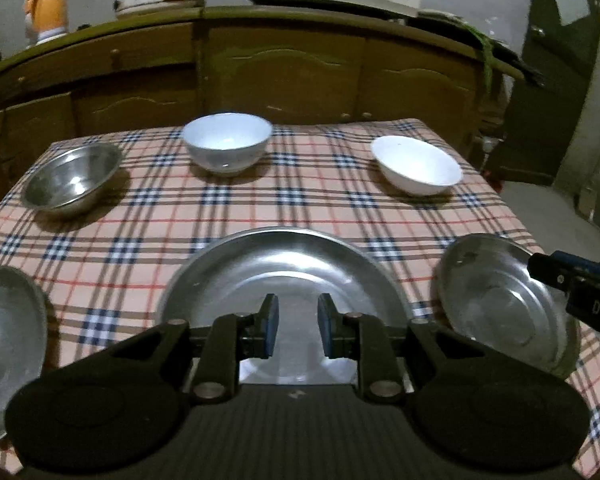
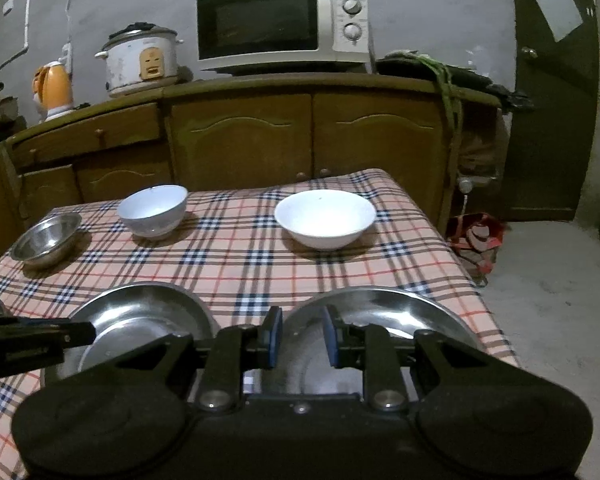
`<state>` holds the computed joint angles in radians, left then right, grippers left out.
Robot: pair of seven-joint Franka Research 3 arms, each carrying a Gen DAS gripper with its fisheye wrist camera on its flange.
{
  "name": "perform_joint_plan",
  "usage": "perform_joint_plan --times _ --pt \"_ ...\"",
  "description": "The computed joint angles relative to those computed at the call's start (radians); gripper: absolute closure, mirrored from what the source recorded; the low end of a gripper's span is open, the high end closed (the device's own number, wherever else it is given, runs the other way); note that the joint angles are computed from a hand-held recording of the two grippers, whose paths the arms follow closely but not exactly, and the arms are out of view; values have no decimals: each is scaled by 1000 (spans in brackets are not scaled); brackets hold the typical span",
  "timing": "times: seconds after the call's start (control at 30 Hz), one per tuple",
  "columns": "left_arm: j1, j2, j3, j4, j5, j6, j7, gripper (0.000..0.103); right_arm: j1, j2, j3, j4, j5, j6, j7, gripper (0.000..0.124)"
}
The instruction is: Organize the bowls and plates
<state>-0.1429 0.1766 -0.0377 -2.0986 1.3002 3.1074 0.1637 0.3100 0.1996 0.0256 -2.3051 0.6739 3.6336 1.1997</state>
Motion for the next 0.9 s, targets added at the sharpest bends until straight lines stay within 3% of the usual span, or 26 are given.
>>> perform_joint_plan --times 0.13,0.53,0.67,0.77,0.9 --pt "-10 17 -6 13 -8 14 20 80 -11 -10 -4 -27 -1 14 5 97" --pt "-75 85 8 54 -188 38 224 79 -57 -4 -22 -69 14 30 52 94" --pt "-104 117 18 79 -255 46 295 79 -73 8 -32 -67 24 31 60 86" --pt "-106 145 -4 102 -346 41 382 79 -85 22 -42 -59 31 27 63 71" --pt "-144 181 12 140 -409 41 447 72 -105 40 -55 -46 38 17 72 62"
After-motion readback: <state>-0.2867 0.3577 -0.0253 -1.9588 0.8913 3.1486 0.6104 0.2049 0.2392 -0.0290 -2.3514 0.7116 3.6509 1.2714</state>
